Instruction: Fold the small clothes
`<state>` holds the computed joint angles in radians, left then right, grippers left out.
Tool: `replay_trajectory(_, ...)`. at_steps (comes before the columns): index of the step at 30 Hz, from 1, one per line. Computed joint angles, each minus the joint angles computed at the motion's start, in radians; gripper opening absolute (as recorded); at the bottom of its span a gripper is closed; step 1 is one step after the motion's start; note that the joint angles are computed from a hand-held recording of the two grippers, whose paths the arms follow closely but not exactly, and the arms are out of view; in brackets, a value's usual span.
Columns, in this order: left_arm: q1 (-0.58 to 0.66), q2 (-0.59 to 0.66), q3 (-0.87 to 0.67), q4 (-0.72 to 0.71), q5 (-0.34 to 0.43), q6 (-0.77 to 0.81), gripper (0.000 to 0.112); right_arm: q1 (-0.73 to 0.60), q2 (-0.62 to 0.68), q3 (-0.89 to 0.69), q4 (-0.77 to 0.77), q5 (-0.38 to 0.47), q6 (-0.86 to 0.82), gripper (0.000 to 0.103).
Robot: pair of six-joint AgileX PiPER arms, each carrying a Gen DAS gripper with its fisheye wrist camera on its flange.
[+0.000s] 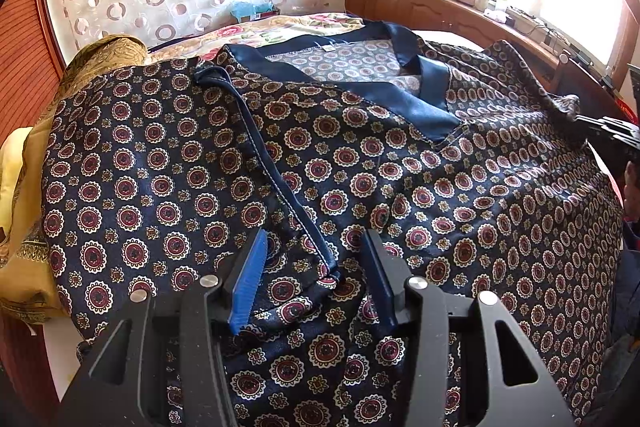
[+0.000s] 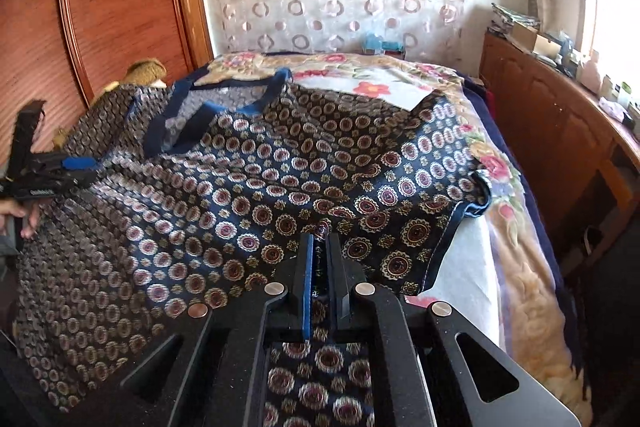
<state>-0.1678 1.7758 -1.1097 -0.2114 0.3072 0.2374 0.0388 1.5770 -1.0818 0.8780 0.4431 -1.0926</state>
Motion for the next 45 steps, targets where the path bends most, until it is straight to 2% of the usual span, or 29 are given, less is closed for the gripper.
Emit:
replay_trajectory(2,0.0,0.0,0.0,0.0,0.0,0.0,0.05,0.012,-0.026,0.019,0.024,-0.004,-0.003,0.007)
replay_trajectory(5,0.0,0.0,0.001,0.002,-0.001,-0.002,0.05,-0.023,-0.066,0.062,0.126,0.016,-0.097,0.009)
replay_trajectory(7,0.0,0.0,0.002,0.009,-0.002,-0.009,0.05,-0.029,-0.085,0.081,0.135,0.014,-0.103,0.023)
replay_trajectory(10,0.0,0.0,0.002,0.007,-0.002,-0.008,0.05,-0.05,-0.094,0.106,0.199,-0.008,-0.166,0.033)
replay_trajectory(12,0.0,-0.001,0.003,0.009,-0.003,-0.009,0.05,-0.062,-0.073,0.098,0.184,-0.031,-0.133,0.038)
replay_trajectory(15,0.0,-0.001,0.003,0.009,-0.003,-0.01,0.05,-0.065,-0.011,0.058,0.113,-0.068,-0.033,0.04)
replay_trajectory(18,0.0,-0.001,0.002,0.008,-0.003,-0.009,0.051,-0.073,0.057,0.003,0.029,-0.068,0.096,0.04)
replay_trajectory(21,0.0,-0.001,0.002,0.008,-0.002,-0.009,0.051,-0.085,0.126,-0.065,0.014,0.005,0.195,0.04)
replay_trajectory(23,0.0,0.0,0.002,0.006,-0.003,-0.007,0.051,-0.095,0.162,-0.094,0.051,0.05,0.191,0.04)
replay_trajectory(26,0.0,-0.001,0.003,0.008,-0.003,-0.009,0.051,-0.083,0.207,-0.144,0.024,0.054,0.244,0.04)
replay_trajectory(30,0.0,0.0,0.002,0.009,-0.003,-0.01,0.051,-0.092,0.273,-0.231,0.027,0.109,0.273,0.04)
replay_trajectory(32,0.0,0.0,0.002,0.009,-0.003,-0.01,0.051,-0.087,0.299,-0.27,0.003,0.118,0.304,0.039)
replay_trajectory(34,0.0,0.0,0.002,0.009,-0.003,-0.01,0.051,-0.074,0.312,-0.296,-0.05,0.108,0.347,0.028)
replay_trajectory(35,0.0,0.0,0.002,0.009,-0.004,-0.011,0.051,-0.085,0.303,-0.296,-0.077,0.108,0.351,0.025)
replay_trajectory(37,0.0,0.0,0.002,0.01,-0.004,-0.012,0.051,-0.083,0.314,-0.32,-0.132,0.111,0.383,0.006)
replay_trajectory(41,0.0,0.0,0.002,0.011,-0.004,-0.013,0.051,-0.09,0.31,-0.345,-0.117,0.144,0.354,0.004)
replay_trajectory(45,-0.001,0.0,0.003,0.011,-0.004,-0.014,0.051,-0.054,0.293,-0.367,-0.059,0.142,0.299,0.002)
